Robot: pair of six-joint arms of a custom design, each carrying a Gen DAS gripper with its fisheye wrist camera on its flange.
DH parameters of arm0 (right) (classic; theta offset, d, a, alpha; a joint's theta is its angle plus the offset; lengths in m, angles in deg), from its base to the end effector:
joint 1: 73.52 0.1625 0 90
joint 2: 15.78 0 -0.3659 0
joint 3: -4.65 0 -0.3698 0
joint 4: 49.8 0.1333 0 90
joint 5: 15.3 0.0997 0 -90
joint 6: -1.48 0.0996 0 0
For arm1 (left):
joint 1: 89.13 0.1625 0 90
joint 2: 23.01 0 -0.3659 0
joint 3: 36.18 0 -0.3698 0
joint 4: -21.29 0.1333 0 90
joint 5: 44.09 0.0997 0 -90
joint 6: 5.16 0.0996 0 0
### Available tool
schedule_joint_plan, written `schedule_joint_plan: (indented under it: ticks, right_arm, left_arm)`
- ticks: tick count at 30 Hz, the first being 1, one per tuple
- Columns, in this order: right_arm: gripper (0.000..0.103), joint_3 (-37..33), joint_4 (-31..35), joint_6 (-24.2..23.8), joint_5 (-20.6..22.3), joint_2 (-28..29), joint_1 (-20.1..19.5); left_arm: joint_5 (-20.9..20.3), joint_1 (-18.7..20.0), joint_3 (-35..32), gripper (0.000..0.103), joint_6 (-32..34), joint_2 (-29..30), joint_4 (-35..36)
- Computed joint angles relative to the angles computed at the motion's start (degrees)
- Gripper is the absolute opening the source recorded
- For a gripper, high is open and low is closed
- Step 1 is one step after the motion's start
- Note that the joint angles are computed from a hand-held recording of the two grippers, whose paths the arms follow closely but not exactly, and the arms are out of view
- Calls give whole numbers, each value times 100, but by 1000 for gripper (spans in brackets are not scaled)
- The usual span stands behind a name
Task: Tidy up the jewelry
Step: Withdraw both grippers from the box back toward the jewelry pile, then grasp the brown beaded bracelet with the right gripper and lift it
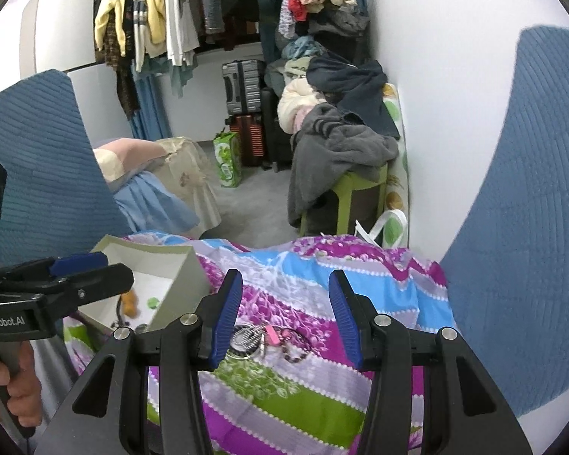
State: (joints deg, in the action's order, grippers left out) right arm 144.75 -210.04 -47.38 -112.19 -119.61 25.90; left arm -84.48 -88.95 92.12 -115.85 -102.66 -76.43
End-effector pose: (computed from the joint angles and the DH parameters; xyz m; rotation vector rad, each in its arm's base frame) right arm 0.1768 -0.3241 0.2727 1.2897 -2.4167 0.7319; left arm -0.3424 -0.2102 0.1308 -0.0267 2.3589 -1.2117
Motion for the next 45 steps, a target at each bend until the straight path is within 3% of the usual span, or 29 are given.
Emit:
schedule_joint_plan:
  ticks: [9, 14, 19, 23, 30, 40, 45]
  right_arm:
    - [41, 269, -353, -493, 214, 375, -1089]
    - [37, 217, -435, -806, 170, 922, -1483]
    - [35, -118, -99, -783, 19, 1423, -1596]
    - [35, -226, -81, -683, -61, 1616, -1675]
    - [35, -302, -107, -560, -211, 1855, -1762]
    - [35, -402, -38, -473, -190, 1983, -1761]
    - [35, -413, -62, -475, -204, 2037, -1757]
  left_arm:
    - [-310, 486, 356, 46, 1025, 755, -2093]
    - [-423, 742, 498, 44, 1248, 1140, -2857]
    - [-570, 1096, 612, 40, 1444, 1513, -3499]
    - [-577, 1385, 588, 32, 1668, 1819, -3771]
    - [-549, 1848, 578, 30, 2088, 2174, -4186]
    - [-361, 2141, 307, 25, 2346, 2558, -3965]
    - [-229, 2253, 177, 11, 2470, 2640, -3775]
